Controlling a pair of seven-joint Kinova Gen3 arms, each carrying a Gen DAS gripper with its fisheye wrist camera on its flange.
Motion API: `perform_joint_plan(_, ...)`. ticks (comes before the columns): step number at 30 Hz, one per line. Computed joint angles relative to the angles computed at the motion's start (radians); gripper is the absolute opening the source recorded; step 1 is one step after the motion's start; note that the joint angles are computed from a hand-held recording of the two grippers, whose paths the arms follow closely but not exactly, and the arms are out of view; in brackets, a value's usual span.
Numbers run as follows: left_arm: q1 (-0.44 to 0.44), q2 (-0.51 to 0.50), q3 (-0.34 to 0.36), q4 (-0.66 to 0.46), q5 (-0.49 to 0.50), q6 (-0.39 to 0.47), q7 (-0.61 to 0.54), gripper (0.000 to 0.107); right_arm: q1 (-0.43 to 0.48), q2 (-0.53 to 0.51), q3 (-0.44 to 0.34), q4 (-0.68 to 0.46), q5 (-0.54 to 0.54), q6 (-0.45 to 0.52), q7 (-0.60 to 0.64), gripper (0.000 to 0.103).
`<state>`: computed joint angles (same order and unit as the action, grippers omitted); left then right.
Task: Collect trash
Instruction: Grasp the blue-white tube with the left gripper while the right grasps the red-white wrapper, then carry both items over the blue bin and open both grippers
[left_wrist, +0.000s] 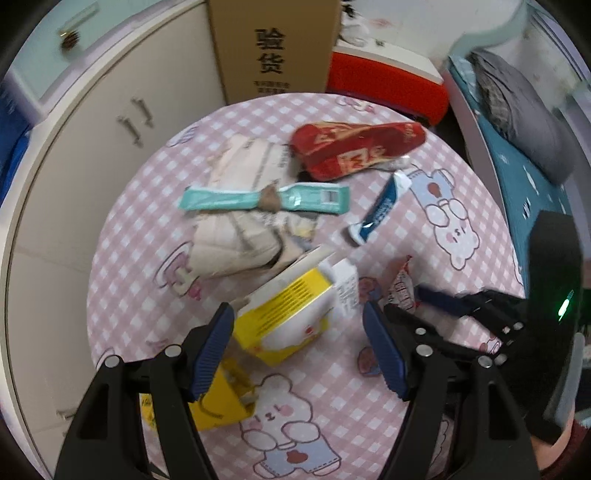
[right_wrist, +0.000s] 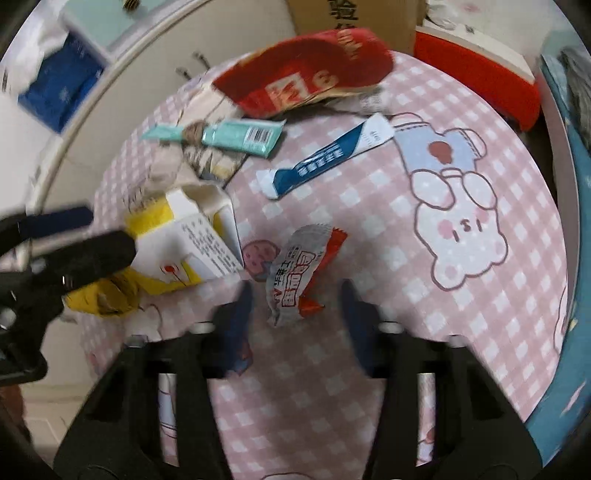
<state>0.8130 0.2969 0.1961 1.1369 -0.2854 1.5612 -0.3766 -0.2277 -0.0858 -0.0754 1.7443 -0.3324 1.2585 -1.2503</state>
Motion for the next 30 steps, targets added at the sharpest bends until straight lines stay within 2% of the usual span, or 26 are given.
perform_joint_plan(2, -0.015, 0.014, 0.001, -0.012, 0.010, -0.017, -0.035, 0.071, 0.002, -0.010, 0.007, 0.010, -0.001, -0.010, 0.030, 0.020)
perform_joint_plan(15, -0.052, 0.202, -0.047, -0.213, 0.084, -0.075, -0.316, 0.070, 0.204, 0.006, 0.156, -0.055, -0.107, 0.043, 0.028, 0.020)
perform_joint_plan(20, -0.049, 0.268, -0.075, -0.268, 0.098, -0.058, -0.380, 0.062, 0.259, 0.008, 0.176, -0.060, -0.138, 0.060, 0.039, 0.020)
perform_joint_plan(23, -0.058, 0.295, -0.088, -0.295, 0.124, -0.023, -0.378, 0.051, 0.283, 0.020, 0.184, -0.062, -0.160, 0.072, 0.052, 0.020)
perform_joint_plan(26, -0.049, 0.311, -0.096, -0.316, 0.123, -0.002, -0.385, 0.035, 0.302, 0.028, 0.185, -0.064, -0.182, 0.079, 0.064, 0.020)
perform_joint_plan(27, -0.037, 0.324, -0.102, -0.340, 0.110, 0.021, -0.389, 0.017, 0.308, 0.028, 0.187, -0.061, -0.186, 0.082, 0.073, 0.020)
perform_joint_plan(28, -0.033, 0.327, -0.107, -0.347, 0.111, 0.028, -0.382, 0.011, 0.314, 0.032, 0.190, -0.064, -0.194, 0.089, 0.084, 0.020)
perform_joint_plan(30, -0.025, 0.315, -0.115, -0.339, 0.113, 0.014, -0.349, 0.008, 0.328, 0.039, 0.195, -0.073, -0.208, 0.106, 0.103, 0.020)
